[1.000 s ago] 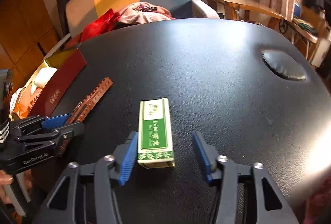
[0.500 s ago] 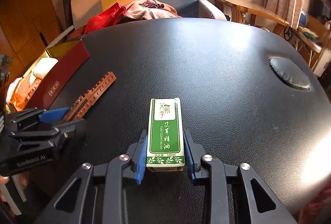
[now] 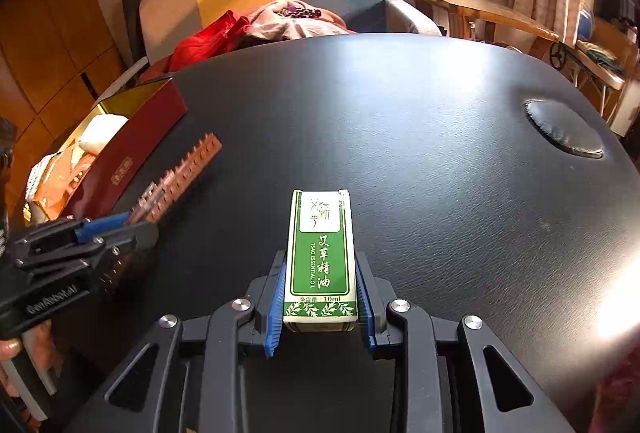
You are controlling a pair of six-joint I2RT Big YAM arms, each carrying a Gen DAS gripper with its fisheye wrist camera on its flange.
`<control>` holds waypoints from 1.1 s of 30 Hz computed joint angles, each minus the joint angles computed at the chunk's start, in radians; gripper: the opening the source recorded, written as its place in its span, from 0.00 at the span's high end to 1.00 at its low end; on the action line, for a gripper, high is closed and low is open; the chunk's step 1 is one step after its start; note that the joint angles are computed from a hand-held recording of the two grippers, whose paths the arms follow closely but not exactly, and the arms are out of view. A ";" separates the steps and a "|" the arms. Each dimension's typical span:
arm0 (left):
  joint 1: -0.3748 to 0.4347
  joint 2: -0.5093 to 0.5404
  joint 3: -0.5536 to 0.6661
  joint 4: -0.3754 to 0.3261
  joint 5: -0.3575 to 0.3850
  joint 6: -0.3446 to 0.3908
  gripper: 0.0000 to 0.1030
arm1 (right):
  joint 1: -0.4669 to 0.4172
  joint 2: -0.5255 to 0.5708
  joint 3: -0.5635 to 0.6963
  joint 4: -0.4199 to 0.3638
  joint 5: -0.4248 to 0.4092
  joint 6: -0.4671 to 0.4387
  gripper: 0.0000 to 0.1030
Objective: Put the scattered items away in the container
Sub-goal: 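Carry the brick bar in the left gripper while the right gripper carries the oil box to the box, then lower the brick bar and oil box into the gold box and open both grippers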
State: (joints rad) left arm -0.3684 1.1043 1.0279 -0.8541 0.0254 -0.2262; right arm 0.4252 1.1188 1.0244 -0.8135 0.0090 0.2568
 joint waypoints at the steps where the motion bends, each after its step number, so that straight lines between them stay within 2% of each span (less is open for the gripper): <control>1: 0.004 -0.013 0.000 -0.004 -0.001 0.000 0.75 | 0.005 -0.001 0.001 0.001 -0.006 0.006 0.70; 5: 0.030 -0.066 0.007 -0.020 -0.027 0.005 0.75 | 0.037 0.009 0.024 0.011 -0.032 0.022 0.70; 10: 0.116 -0.135 0.009 -0.046 -0.028 0.001 0.75 | 0.109 0.053 0.105 0.027 -0.059 0.013 0.70; 15: 0.254 -0.178 0.030 -0.064 -0.001 0.041 0.75 | 0.197 0.134 0.230 0.049 -0.098 -0.009 0.70; 21: 0.466 -0.190 0.064 -0.071 0.023 0.114 0.75 | 0.281 0.310 0.431 0.068 -0.135 0.014 0.70; 26: 0.612 -0.135 0.065 -0.064 0.030 0.185 0.75 | 0.327 0.464 0.598 -0.004 -0.139 0.012 0.70; 33: 0.675 -0.079 0.043 -0.065 0.035 0.209 0.74 | 0.355 0.578 0.712 -0.106 -0.105 -0.015 0.68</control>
